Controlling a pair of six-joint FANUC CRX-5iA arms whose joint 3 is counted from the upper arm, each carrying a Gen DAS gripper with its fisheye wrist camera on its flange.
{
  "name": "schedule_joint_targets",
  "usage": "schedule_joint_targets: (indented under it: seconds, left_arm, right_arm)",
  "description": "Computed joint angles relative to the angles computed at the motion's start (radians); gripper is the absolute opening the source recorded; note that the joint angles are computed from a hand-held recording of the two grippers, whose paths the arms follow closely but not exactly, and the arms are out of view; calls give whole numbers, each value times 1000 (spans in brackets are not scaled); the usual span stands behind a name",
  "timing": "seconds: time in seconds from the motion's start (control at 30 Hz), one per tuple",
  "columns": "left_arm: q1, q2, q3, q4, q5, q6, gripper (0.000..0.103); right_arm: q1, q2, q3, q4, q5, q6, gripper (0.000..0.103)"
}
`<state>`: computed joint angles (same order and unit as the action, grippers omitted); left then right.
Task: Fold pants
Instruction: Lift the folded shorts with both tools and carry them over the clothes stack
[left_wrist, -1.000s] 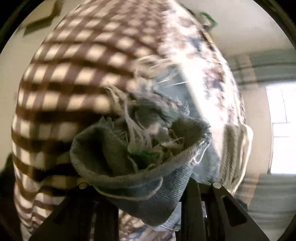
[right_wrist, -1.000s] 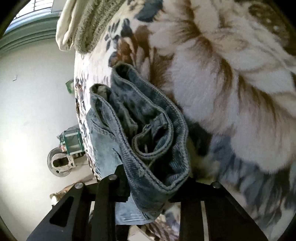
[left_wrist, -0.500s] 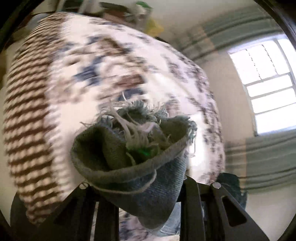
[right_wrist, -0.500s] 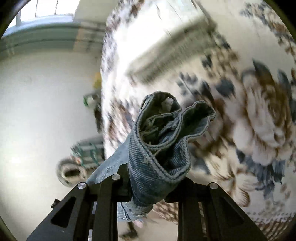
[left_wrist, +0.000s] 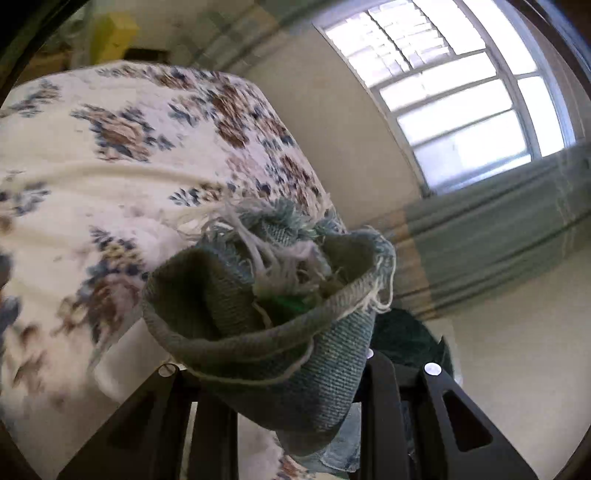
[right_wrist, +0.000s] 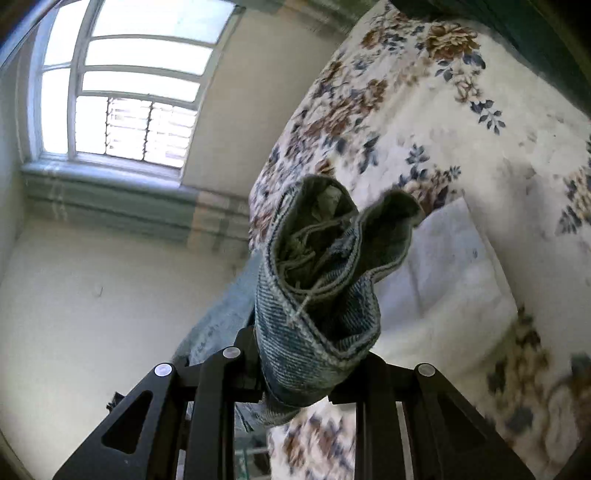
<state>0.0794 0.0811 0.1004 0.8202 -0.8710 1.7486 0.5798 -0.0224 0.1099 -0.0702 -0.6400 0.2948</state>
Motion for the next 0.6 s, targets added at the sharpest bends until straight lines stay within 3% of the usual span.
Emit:
schedule_joint_targets:
  seconds: [0.1,0.2,0.33,0.4,0.53,0.6]
  left_arm:
    - [2,39,-101,46,10,-109,21]
    - [10,43,-174,-1,-35,-107,21]
    - [28,-14,-329,65,-34,-181,24]
    - [31,-23,-332,55,-43,-202,25]
    - [37,-3,-249,-24,-137,-161,27]
    - [35,9,-193,-79,-175,-146,28]
  right_arm:
    - [-24,46,-56,-33,34,39,24]
    - [-33,58,-144,-111,51,80,24]
    - [-13,31,-271,-102,161,10,24]
    - [-6,35,-277,-88,161,4,25]
    - [-26,69,-220,-120,105,78,25]
    - [-34,88,-183,-121,55,118,30]
